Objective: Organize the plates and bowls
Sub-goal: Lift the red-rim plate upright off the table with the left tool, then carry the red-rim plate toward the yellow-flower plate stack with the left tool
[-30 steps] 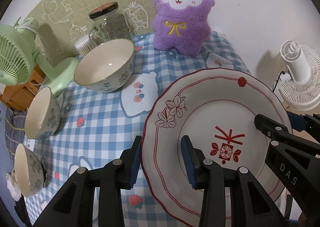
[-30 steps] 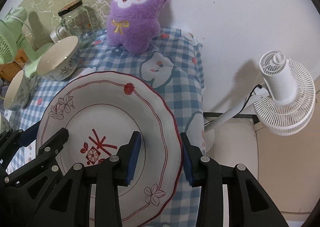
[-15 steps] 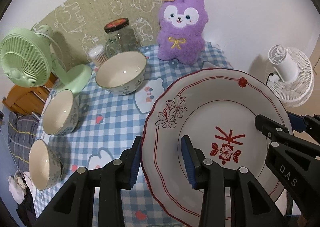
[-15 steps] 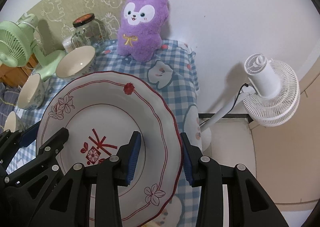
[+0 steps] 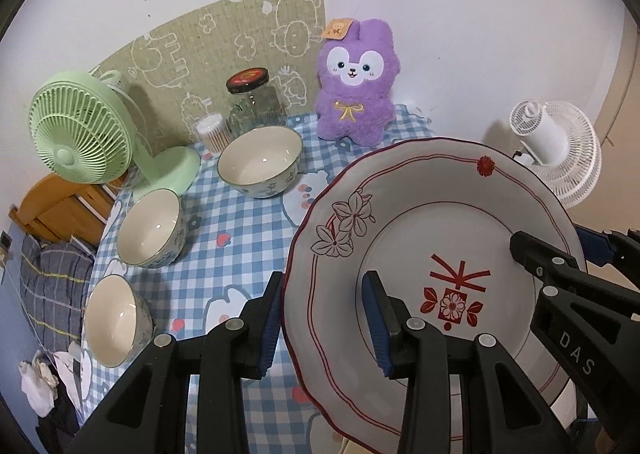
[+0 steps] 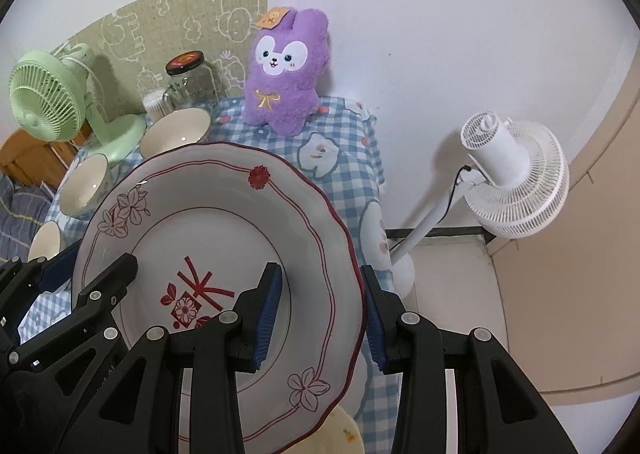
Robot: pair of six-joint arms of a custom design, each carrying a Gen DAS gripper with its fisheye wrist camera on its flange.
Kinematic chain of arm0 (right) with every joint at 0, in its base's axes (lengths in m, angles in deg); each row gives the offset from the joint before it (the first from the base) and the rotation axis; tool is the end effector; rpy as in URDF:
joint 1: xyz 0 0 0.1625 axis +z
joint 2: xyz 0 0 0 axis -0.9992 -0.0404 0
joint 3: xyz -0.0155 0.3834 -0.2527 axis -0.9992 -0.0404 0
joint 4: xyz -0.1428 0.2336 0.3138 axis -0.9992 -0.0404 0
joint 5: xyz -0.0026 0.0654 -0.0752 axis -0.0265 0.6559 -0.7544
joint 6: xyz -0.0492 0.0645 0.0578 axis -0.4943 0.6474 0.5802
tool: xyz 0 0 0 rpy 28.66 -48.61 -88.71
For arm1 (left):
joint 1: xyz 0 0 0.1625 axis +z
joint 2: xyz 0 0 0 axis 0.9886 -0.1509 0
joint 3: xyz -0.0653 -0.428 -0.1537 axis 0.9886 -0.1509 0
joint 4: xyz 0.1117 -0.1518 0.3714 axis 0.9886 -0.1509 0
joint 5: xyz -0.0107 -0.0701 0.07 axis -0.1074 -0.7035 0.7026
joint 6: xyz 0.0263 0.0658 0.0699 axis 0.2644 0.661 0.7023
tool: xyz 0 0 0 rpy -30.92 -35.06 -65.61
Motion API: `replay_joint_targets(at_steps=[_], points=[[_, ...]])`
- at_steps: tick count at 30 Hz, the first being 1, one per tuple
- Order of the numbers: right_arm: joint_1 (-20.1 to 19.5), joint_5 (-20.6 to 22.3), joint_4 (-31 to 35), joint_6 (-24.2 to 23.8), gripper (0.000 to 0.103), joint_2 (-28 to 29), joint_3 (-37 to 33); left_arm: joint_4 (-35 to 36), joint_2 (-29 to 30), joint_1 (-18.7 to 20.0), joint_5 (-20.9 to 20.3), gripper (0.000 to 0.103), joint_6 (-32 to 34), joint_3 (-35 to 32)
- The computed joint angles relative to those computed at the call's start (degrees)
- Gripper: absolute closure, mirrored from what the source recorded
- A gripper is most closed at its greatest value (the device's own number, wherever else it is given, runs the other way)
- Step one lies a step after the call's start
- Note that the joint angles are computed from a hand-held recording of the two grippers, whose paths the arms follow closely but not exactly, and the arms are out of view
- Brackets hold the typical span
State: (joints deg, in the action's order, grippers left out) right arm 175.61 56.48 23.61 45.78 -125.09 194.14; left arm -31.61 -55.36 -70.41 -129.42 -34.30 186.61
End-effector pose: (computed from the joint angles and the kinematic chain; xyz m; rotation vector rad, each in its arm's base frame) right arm 0.0731 -0.3438 0.3801 0.6745 -2.2932 0.5173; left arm -0.5120 -0.3014 -0.0382 0.0712 2.0983 -0.7425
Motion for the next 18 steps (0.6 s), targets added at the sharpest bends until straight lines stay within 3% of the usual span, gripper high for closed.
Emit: replay_joint_targets(at_steps=[10,18], points=[[-0.45,-0.05,1.65,2.02,0.061,-6.03,3.08,1.35,-0.35,-3.68,-1.14,0.064,0.12,-0.02],[-3.38,-0.88,1.67,0.44,0.061,-10.79,6.6,-1.01,-0.47,-5.84,-3.29,0.064,0.67,1.66]])
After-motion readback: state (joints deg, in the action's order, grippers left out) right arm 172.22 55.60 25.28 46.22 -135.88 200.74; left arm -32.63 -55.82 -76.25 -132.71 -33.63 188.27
